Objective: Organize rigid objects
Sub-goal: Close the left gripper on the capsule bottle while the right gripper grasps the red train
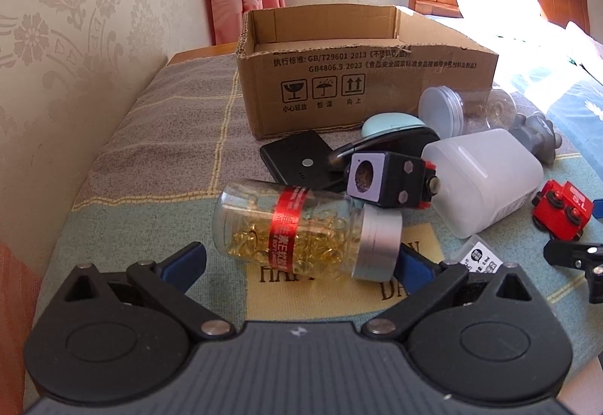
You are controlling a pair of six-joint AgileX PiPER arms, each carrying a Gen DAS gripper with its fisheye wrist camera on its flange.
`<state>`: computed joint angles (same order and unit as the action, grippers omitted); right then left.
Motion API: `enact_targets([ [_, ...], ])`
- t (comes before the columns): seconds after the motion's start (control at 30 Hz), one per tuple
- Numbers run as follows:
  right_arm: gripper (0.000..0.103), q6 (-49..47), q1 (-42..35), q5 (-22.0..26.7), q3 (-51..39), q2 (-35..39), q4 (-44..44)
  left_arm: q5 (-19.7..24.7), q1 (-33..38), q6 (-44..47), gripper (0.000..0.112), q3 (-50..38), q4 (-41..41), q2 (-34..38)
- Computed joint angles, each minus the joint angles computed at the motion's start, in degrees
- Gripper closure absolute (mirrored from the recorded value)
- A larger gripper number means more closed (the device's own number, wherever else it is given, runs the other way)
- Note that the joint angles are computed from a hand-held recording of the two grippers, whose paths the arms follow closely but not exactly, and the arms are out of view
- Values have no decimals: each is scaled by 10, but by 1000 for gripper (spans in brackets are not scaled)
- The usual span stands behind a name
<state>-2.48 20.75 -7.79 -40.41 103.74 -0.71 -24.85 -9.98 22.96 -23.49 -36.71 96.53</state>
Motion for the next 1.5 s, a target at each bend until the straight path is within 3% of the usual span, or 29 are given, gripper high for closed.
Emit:
enact_targets([
  [0.23,0,100,-18,-48,21,3,-136,-4,44,-143,10,7,146,16],
  [0.37,0,145,-33,-68,26,7,-204,-3,43,-139,9,6,143,15],
  [0.8,0,182,-58,-127,32,23,-293,-89,34,-162,10,37,175,25],
  [1.2,0,211,-43,-142,20,33,-359,-101,34,-150,10,28,169,34],
  [1.27,2,222,-45,-140,16,34,-374,-103,32,-148,10,28,165,34],
  [1.33,12,238,-48,-137,13,30,-390,-104,32,-148,10,29,165,33],
  [1.5,19,220,-51,-133,15,24,-371,-105,27,-141,12,30,155,29],
])
